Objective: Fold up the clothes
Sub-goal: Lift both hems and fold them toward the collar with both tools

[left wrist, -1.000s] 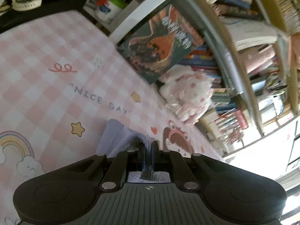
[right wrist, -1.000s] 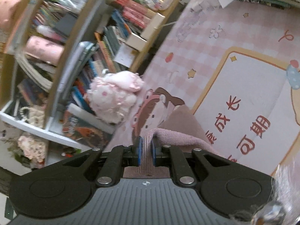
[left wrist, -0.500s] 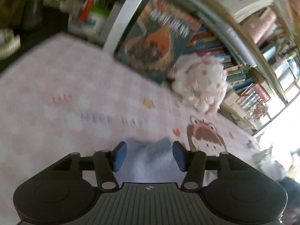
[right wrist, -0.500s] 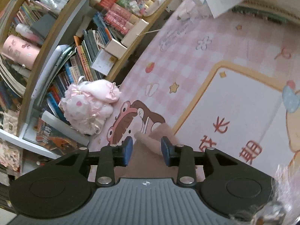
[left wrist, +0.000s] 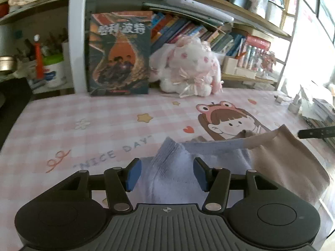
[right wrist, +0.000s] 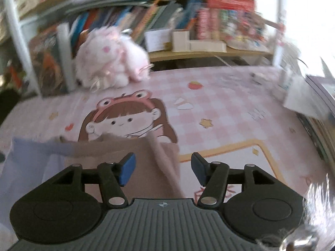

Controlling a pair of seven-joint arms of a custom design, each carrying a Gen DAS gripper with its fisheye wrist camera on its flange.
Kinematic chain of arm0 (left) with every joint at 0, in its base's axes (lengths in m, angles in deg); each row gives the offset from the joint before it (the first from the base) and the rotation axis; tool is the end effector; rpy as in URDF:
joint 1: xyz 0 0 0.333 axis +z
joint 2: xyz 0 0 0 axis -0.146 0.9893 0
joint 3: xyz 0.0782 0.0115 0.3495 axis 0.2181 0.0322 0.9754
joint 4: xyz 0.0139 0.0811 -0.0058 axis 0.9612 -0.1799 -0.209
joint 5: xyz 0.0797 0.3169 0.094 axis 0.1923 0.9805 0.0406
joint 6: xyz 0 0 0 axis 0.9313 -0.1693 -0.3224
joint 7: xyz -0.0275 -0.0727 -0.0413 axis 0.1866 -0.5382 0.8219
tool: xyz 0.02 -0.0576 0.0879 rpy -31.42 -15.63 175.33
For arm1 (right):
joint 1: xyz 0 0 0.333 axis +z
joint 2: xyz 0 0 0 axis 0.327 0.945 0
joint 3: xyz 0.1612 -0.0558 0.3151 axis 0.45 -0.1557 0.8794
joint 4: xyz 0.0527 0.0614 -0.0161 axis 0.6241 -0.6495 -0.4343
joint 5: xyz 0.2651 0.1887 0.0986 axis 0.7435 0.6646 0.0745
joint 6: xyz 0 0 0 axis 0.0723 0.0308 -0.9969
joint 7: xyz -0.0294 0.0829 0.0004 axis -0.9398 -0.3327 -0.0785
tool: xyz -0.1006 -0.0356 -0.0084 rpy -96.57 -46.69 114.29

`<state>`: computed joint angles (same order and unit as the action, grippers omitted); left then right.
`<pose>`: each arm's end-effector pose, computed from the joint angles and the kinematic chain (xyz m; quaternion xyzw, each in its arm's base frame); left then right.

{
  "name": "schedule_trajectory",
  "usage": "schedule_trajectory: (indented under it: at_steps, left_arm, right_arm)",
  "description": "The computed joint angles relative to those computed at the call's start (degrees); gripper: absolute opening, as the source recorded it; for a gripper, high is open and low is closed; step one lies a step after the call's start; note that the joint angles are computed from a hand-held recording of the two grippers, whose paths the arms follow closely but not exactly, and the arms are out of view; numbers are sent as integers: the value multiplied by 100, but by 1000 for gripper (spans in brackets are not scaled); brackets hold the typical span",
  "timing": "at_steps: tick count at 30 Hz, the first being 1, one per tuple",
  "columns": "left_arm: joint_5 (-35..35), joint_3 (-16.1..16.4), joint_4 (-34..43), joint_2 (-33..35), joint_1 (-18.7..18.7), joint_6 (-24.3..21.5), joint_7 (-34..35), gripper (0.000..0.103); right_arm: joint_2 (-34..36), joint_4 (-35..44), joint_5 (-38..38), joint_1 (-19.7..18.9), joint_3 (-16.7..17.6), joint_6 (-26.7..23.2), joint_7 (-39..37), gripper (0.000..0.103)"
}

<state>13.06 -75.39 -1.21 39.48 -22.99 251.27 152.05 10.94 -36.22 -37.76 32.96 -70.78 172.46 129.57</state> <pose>0.7097 -0.2554 0.3038 -0.5495 0.7136 -0.3793 0.2121 0.6621 0.0674 0.3083 -0.6011 0.6970 -0.2637 0.2886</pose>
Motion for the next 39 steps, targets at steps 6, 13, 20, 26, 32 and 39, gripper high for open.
schedule_trajectory:
  at_steps: [6,13,20,26,32,39]
  left_arm:
    - [63,27,635,394,-60,-147,152,49]
    - [-75,-458,833,504,331,-222,231,4]
    - [-320,-524,1857,1121,275,-1270,336,5]
    - [-438,-688,1746,1101,405,-1160,323,12]
    - [-728,-863,1065,628,662,-867,-59,40]
    - [-652,-544,-196,-129,594,-141,-627,51]
  right_arm:
    - [571,786,130,631,-878,-656,219,38]
    - [568,918,48,157,-428,-616,743,4]
    - [989,1656,-123,-17,-501,-1519,1273,4]
    - [1013,1701,-25,-891,532,-1300,1431,5]
    - [815,1355,88,-1240,983,-890,1372,25]
    - [401,495,-354,-2027,1907,-178,969,40]
